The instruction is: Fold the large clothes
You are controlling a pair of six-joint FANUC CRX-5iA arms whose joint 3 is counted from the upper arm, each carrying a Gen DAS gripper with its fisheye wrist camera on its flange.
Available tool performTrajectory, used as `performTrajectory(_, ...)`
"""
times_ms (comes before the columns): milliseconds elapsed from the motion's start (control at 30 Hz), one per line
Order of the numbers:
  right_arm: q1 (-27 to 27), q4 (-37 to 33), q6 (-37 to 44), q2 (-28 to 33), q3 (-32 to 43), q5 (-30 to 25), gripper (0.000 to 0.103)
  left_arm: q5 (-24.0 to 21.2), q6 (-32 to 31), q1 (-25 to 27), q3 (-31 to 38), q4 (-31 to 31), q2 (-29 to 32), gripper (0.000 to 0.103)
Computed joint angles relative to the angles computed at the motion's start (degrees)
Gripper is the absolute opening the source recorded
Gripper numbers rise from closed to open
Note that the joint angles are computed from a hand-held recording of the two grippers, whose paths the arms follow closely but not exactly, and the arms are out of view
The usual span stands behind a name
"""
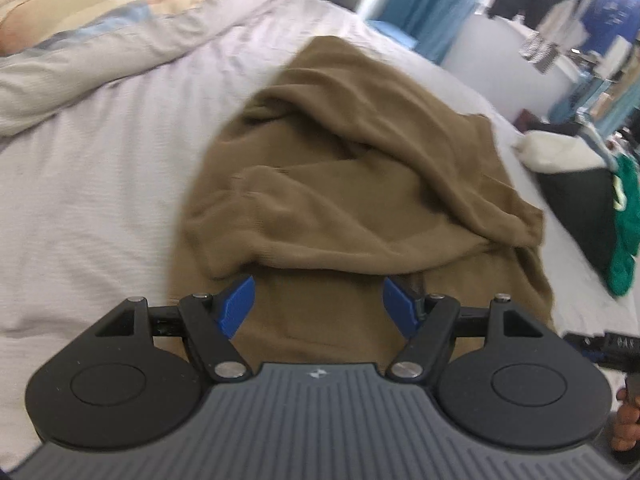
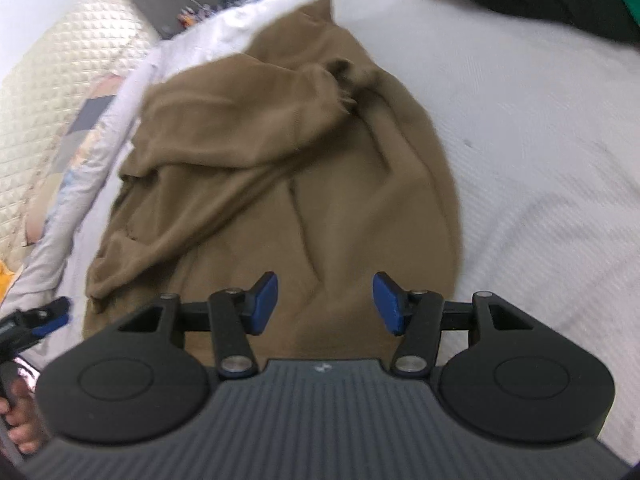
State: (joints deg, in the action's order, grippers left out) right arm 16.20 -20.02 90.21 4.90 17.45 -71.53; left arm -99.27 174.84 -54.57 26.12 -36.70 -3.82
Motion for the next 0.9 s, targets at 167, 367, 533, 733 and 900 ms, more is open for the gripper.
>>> performTrajectory(167,-1.1,1.1,-5.8,2.0,1.2,-2.5,0.073,-2.4,4.0,3.4,-4.9,2.9,-4.7,0.076)
performTrajectory(367,-1.0,3.6,-12.3,4.2,1.5,-0.6,0.077,3.6,10.1,10.2,-14.4,10.1,-11.0,0.076)
performTrajectory(533,-1.0,3.9,-15.4,7.3,3.5,-1.8,0.077,5.3,8.1,15.2,-16.2,14.9,-11.0,0.076)
performTrajectory(733,-1.8,1.6,-16.5,9.5,4.2,-1.0,0.081,11.4,8.4,19.4,-21.1,18.9,-13.0,0.075)
performTrajectory(900,-7.2,-13.4,-8.3,9.5,6.3,-4.4,0.081,16.5,13.5,17.3,-24.1,16.2,-16.5,0.075)
